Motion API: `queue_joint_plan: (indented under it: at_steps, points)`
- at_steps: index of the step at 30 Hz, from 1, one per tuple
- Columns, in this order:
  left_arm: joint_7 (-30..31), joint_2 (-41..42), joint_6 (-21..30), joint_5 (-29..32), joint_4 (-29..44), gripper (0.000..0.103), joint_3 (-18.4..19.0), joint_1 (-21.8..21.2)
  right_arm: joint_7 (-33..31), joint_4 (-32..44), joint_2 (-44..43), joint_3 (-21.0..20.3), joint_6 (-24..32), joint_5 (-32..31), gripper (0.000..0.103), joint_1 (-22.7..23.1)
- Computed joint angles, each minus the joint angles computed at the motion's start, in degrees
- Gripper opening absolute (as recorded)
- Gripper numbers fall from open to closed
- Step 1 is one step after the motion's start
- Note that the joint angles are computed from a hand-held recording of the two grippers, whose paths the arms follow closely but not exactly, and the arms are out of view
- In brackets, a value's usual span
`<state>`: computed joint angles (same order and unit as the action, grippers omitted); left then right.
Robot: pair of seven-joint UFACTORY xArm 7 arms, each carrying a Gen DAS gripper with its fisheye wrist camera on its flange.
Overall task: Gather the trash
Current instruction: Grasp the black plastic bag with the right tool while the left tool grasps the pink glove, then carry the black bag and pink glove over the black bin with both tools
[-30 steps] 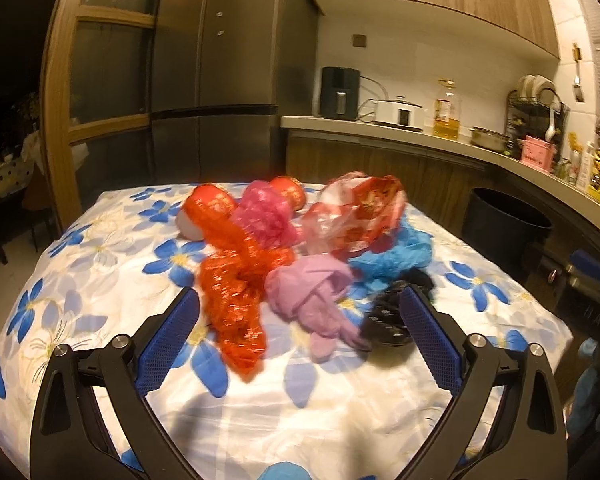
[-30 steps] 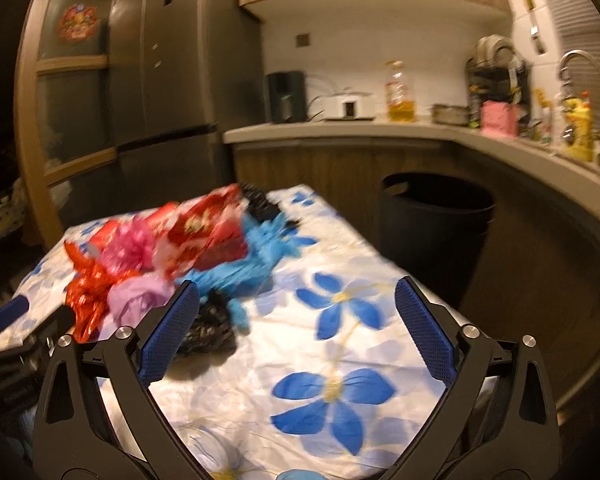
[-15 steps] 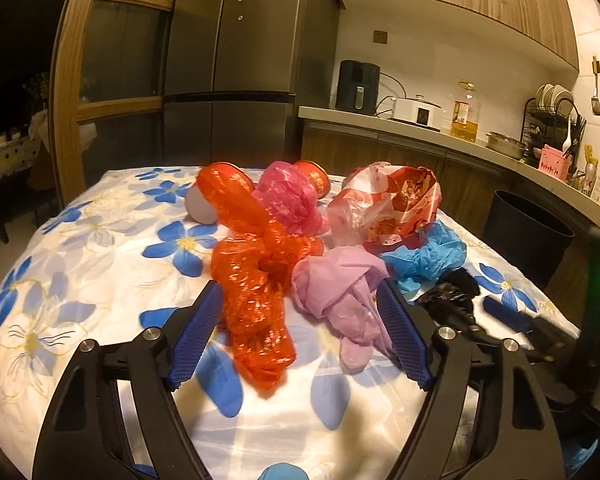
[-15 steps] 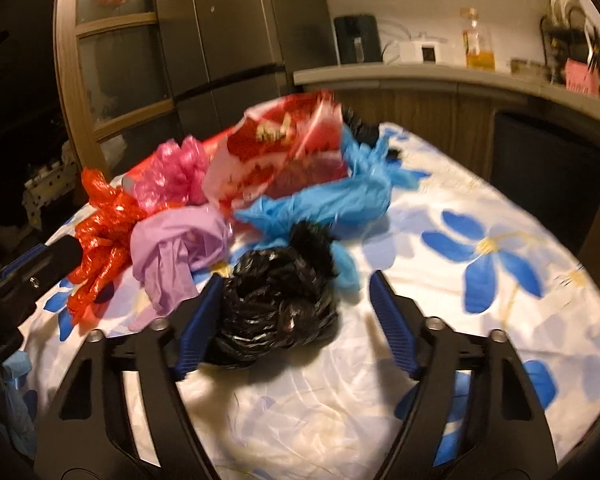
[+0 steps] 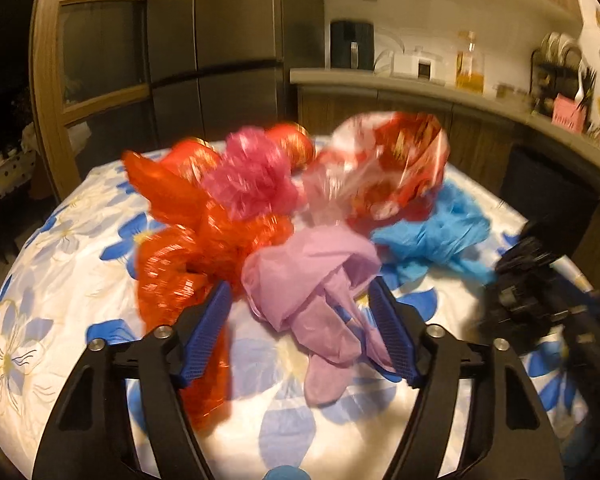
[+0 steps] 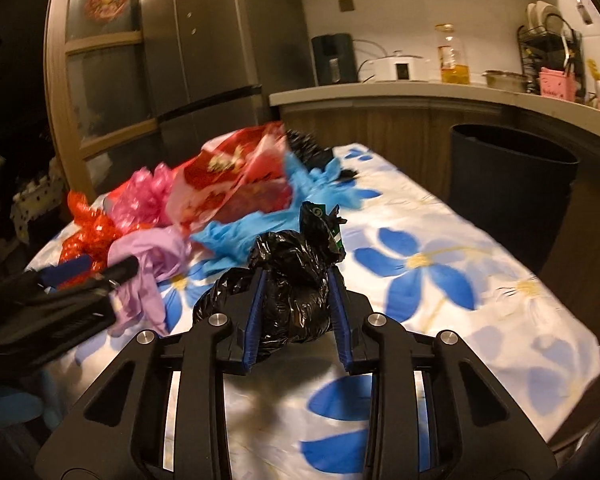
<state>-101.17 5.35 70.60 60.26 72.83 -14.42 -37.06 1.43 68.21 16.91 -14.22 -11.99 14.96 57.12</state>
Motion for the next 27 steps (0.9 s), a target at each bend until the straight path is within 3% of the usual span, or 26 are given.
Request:
queue_joint_plan:
  at_steps: [4,7,9,12,17,25,27]
  points:
    - [2.78,1.05,-1.37,-3.84,0.64,0.054,0.71,0.9,-1.62,-1.82,-1.72,-0.34,-1.54,1.78,0.03,0.34]
    - [2.92,0.49,-2.56,-5.78,-0.17,0.037,1.05,1.39,-3.16,-2.37,-2.64,2.4,-1.99,2.92,0.03,-2.18]
    - [2.22,-0.37,-3.21,-5.79,-1.1,0.018,0.96,1.53,-4.3,-2.59,-3.1,3.55,-2.19,3.81,0.03,-3.01]
    - [1.37,-1.81,-4.0,-4.7,-2.45,0.007,0.29,1.48,-5.83,-2.91,-3.93,4.52,-2.14,5.44,0.03,-3.55]
    - [-3.24,-6.07,-5.36,-0.65,-5.57,0.005,-2.26,0.98,-8.73,-3.82,-5.6,4.94,-2.67,8.14,0.03,-3.71]
    - [-4.7,-7.21,0.67,4.51,-2.52,0.004,-6.5,-0.38,-13.39,-4.92,-7.96,9.85,-3.4,12.65,0.03,-8.0]
    - [-4.21,-6.84,0.79,5.28,-1.17,0.004,-6.34,-0.48,-15.83,-4.34,-8.13,8.31,-2.96,15.49,0.03,-6.43]
